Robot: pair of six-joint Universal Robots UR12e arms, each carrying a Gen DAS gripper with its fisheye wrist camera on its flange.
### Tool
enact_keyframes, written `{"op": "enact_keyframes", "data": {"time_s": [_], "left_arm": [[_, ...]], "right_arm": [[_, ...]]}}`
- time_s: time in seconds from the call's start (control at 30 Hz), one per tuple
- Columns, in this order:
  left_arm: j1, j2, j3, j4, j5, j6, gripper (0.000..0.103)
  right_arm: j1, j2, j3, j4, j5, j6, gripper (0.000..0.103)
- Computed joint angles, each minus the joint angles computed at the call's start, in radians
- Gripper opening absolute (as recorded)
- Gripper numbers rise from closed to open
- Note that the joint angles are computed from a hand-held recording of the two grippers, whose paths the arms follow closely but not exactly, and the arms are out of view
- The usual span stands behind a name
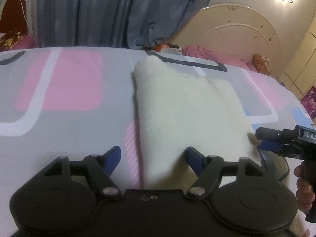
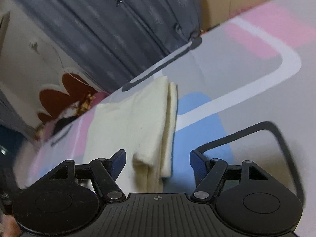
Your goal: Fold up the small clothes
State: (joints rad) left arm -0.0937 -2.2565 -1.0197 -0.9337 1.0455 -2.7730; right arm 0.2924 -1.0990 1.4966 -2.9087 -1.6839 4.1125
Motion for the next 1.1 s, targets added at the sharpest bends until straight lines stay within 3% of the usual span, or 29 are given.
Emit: {"op": "enact_keyframes", "data": {"time_s": [0.2, 0.27, 0.3, 0.37, 0.43, 0.47, 0.53, 0.7, 0.87, 1.1], "left_arm": [[0.008, -0.026, 0.039, -0.079, -0.054, -0.026, 0.079], [0.009, -0.033, 0.049, -0.094, -0.073, -0.028, 0.077], [0.008, -0.037, 0.054, -0.101, -0.081, -0.029, 0.076], [0.007, -0.047, 0.071, -0.125, -0.098, -0.035, 0.073], [0.009, -0.059, 0.091, -0.167, -0.144, -0.052, 0.060], [0.008, -0.063, 0.096, -0.177, -0.151, -0.070, 0.058], [0.001, -0.057, 0.086, -0.150, -0.135, -0.060, 0.047], [-0.030, -0.002, 0.003, 0.010, -0.007, 0.023, 0.035], [-0.036, 0.037, -0.037, 0.079, 0.042, 0.067, 0.033], [-0.014, 0.087, -0.086, 0.138, 0.081, 0.086, 0.033]], "right_arm": [[-0.011, 0.016, -0.009, -0.015, 0.042, 0.002, 0.070], [-0.014, 0.024, -0.026, 0.011, 0.068, -0.018, 0.047], [-0.015, 0.029, -0.033, 0.018, 0.078, -0.023, 0.046], [-0.013, 0.041, -0.053, 0.033, 0.074, -0.041, 0.046], [-0.013, 0.045, -0.061, 0.038, 0.076, -0.051, 0.046], [-0.012, 0.046, -0.062, 0.041, 0.074, -0.061, 0.046], [-0.008, 0.044, -0.066, 0.054, 0.063, -0.083, 0.042], [0.021, 0.059, -0.120, 0.133, -0.031, -0.199, 0.029], [0.053, 0.065, -0.159, 0.177, -0.109, -0.287, 0.025], [0.087, 0.092, -0.230, 0.197, -0.122, -0.355, 0.025]]}}
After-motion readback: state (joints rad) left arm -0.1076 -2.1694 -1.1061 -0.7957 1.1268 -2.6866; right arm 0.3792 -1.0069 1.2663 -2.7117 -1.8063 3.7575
